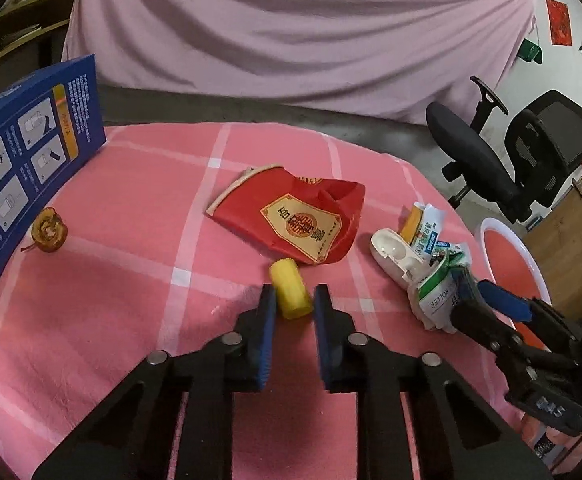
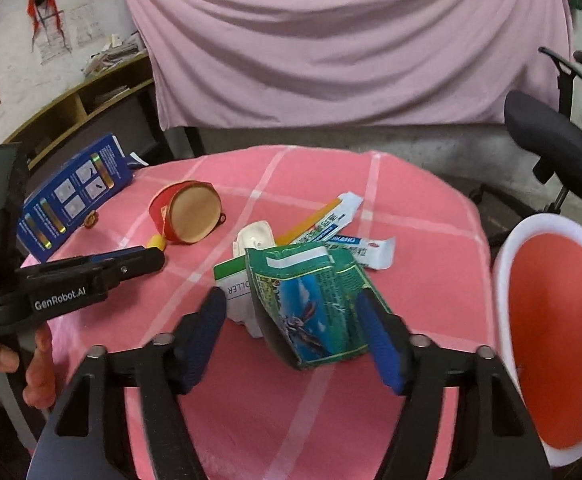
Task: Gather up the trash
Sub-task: 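Grasp the yellow cap with the left tool while the right tool grasps the green box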
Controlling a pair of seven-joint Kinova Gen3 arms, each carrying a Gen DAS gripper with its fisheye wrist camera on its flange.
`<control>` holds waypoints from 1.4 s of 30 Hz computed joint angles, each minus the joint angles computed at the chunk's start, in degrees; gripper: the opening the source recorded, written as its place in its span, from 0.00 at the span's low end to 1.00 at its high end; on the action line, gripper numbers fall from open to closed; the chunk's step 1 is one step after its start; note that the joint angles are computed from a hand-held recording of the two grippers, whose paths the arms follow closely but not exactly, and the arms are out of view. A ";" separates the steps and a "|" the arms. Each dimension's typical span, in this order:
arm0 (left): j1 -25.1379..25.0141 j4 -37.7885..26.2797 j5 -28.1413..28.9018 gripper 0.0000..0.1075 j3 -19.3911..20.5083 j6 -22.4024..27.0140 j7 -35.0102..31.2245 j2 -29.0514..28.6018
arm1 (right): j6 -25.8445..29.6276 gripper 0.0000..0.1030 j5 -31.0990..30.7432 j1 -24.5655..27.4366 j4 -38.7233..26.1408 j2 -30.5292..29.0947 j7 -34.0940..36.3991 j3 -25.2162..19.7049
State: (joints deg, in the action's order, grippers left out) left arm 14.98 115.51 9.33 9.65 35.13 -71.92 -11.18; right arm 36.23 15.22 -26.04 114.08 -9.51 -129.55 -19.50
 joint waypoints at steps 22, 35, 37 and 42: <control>-8.60 13.80 -2.93 0.13 11.00 -16.87 7.05 -21.34 | -12.75 0.24 4.53 10.79 9.11 -11.25 -8.07 -8.68; -16.98 17.06 -2.86 0.13 23.09 -24.23 12.64 -35.37 | -34.41 0.24 1.32 35.17 20.98 -36.41 -6.72 -21.00; -17.95 16.41 -2.70 0.13 25.32 -26.10 12.69 -35.92 | -35.64 0.24 -0.29 37.28 21.83 -39.33 -5.67 -20.40; -21.14 11.95 -2.17 0.13 32.92 -30.52 12.63 -32.03 | -36.20 0.25 -4.08 40.44 23.73 -45.10 -2.60 -17.07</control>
